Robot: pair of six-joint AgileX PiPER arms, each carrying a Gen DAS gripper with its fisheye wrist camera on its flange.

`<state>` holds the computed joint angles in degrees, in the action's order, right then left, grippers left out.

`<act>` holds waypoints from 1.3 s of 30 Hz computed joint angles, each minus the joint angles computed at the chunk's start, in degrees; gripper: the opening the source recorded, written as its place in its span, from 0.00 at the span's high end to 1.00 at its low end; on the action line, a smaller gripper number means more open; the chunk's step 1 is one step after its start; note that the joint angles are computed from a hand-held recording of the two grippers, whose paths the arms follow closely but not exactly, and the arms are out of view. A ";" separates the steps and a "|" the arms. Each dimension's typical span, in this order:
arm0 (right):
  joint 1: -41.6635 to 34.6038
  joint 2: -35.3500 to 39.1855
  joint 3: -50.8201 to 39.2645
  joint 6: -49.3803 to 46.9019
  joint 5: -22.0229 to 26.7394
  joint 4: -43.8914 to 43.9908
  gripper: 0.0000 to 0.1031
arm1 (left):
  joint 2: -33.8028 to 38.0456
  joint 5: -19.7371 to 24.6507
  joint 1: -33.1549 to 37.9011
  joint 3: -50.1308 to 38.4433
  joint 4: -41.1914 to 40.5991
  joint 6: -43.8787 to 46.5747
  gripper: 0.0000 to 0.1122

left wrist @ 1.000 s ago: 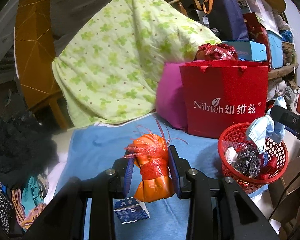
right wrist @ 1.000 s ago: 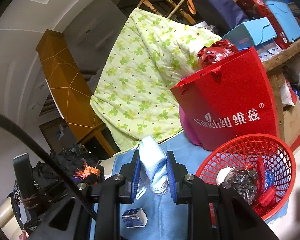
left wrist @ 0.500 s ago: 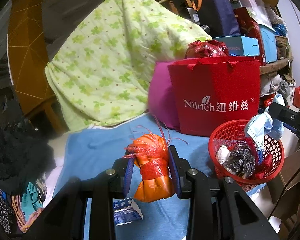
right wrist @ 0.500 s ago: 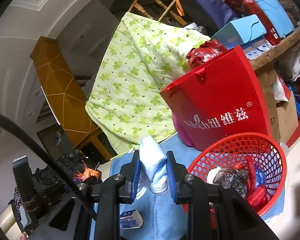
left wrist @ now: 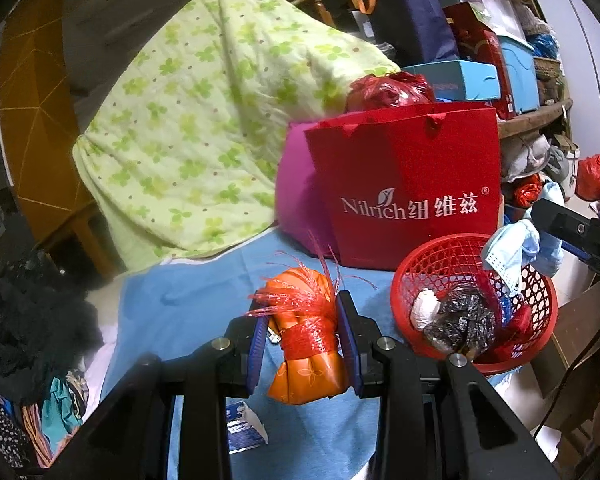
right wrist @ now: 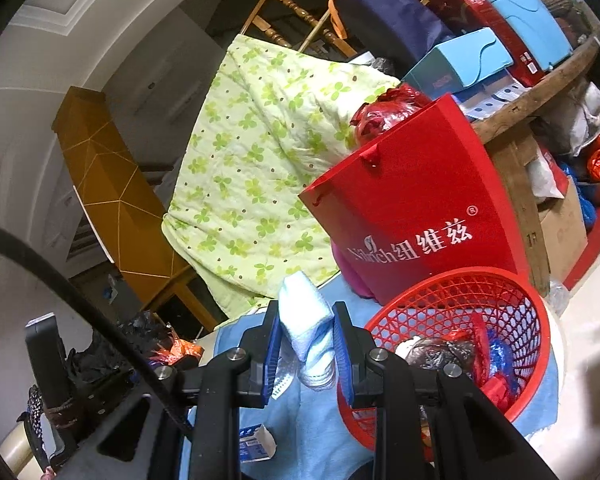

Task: Collect trash
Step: 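Lift the orange mesh bag and light-blue tissue and carry them toward the basket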

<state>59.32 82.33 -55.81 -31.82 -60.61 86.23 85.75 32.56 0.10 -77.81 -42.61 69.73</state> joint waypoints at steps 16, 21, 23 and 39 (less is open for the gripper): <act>0.67 -2.83 5.49 5.20 -2.73 0.13 0.74 | -1.29 -2.12 -5.19 2.02 4.46 -2.43 0.69; 0.98 -3.62 6.97 6.57 -3.83 0.17 0.74 | -1.65 -2.82 -6.71 2.52 5.67 -2.96 0.69; 1.03 -4.15 7.83 7.42 -4.02 0.06 0.74 | -1.84 -3.09 -7.31 2.84 5.99 -3.02 0.69; 2.03 -6.92 12.69 11.57 -7.19 1.22 0.74 | -2.71 -5.73 -13.59 4.06 10.92 -6.30 0.68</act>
<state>61.35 75.41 -43.12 -20.25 -67.80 87.45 83.04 26.83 -13.49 -73.75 -31.69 63.43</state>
